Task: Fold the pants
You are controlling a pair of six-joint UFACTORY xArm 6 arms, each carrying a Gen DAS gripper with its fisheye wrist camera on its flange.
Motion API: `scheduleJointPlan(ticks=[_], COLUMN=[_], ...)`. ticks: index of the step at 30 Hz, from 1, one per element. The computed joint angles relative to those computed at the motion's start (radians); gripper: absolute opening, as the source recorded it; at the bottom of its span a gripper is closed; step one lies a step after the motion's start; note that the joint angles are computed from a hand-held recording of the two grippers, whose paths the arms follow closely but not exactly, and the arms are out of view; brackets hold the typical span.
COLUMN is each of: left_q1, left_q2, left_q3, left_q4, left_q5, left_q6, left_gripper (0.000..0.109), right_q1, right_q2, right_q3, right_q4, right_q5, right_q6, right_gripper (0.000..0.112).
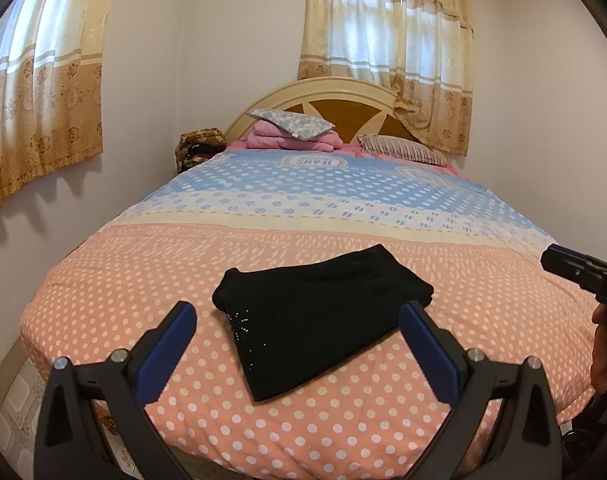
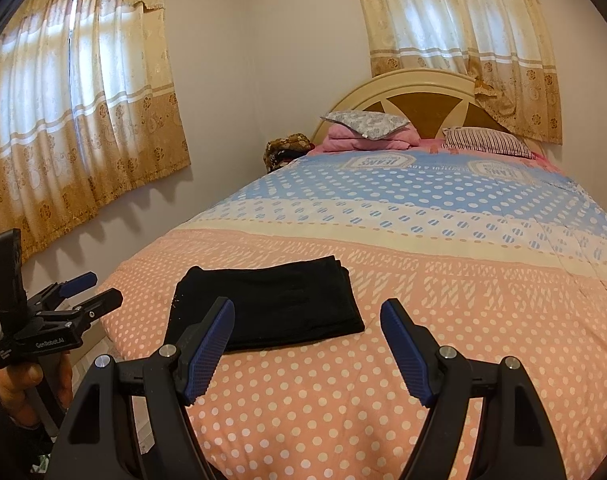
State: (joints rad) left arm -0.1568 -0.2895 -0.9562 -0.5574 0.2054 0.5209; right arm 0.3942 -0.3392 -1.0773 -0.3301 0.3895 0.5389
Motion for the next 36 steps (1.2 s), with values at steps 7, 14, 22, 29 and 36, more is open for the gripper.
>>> scheduleJointPlan(ticks=[7,14,22,29,36], left_q1=[-0.004,-0.007,-0.009,-0.009,-0.009], left_q2=[-0.008,-0.013,-0.015,-0.016,-0.018], left_q3=[0.006,0.009,0.011,0.010,0.018], left_q4=[0.007,0.025,0.023,0.071,0.168], left_q5=[-0.009,-0.004,-0.002,0.003,-0.017], left_q6=[-0.010,-0.023,-0.020,-0.064,-0.136], left_gripper=[0.103,0.103,0.103,0.103,0.103], right_q1=[0.001,-0.002,0.000,0.004,0.006], right_q2=[-0.018,-0.031,-0.031,-0.029,-0.026], right_q3=[0.014,0.023,0.023,0.023,0.026], right_q4=[-0.007,0.008,0.011,0.001,-0.008], right_q5=[-0.007,-0.007,0.000,-0.003,-0.007], right_q6=[0.007,-0.003,-0.003,0.009,0.019], right_gripper=[0.077,0.077,0.077,0.077,0.077])
